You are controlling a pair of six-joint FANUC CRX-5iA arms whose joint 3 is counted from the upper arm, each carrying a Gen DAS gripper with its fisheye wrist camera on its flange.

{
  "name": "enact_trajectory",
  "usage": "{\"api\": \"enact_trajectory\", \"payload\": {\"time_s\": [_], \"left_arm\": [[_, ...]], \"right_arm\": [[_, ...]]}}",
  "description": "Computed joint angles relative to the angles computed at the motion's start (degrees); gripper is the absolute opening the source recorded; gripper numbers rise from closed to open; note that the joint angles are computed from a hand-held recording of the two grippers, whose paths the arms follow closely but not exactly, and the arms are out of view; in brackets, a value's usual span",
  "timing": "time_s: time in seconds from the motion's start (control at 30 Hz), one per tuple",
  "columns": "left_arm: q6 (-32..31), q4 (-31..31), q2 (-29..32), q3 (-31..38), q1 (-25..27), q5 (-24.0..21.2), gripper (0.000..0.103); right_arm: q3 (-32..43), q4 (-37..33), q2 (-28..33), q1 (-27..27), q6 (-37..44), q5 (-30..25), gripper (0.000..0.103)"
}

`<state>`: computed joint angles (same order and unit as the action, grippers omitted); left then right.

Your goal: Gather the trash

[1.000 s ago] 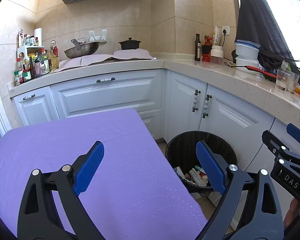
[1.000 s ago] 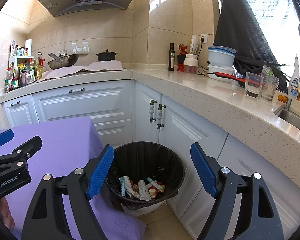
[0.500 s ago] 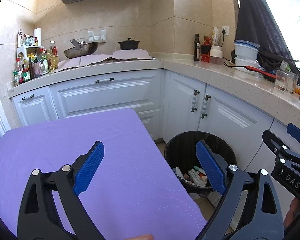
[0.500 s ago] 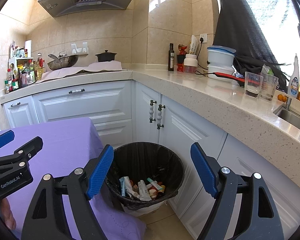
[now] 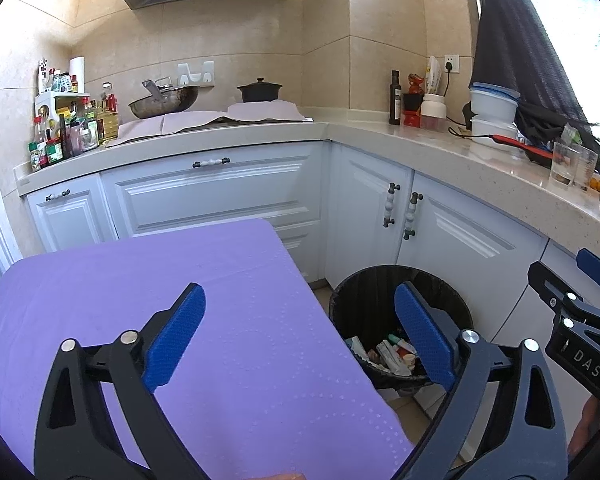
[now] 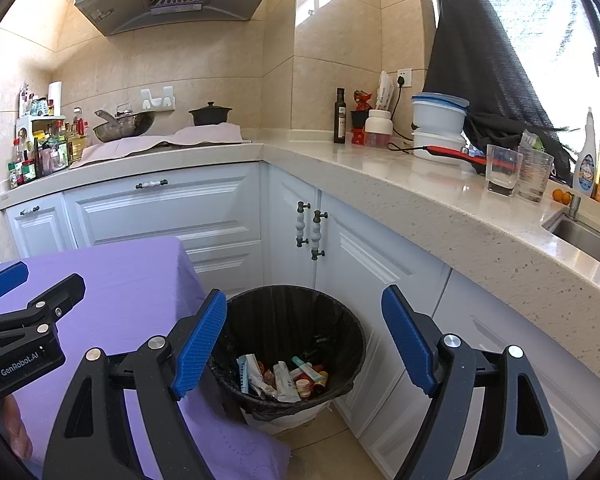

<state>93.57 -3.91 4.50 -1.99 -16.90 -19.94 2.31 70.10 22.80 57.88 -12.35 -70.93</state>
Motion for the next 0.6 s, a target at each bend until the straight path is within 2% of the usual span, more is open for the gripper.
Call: {"api": "enact_trajectory", "payload": {"time_s": [0.07, 0.2, 0.6], "left_arm": [[1.0, -1.0, 0.0, 0.3, -0.1, -0.2, 0.096], [-1.7, 1.4, 0.1, -0.2, 0.1, 0.3, 0.097], [-1.4, 0.8, 0.8, 0.3, -0.5, 0.2, 0.098]], "right_arm": [[0.0, 0.0, 0.0, 0.0, 0.0, 0.1, 0.077], [0.0, 0.0, 0.0, 0.0, 0.0, 0.1, 0.078], [0.0, 0.0, 0.0, 0.2, -0.1, -0.2, 0.078]]}}
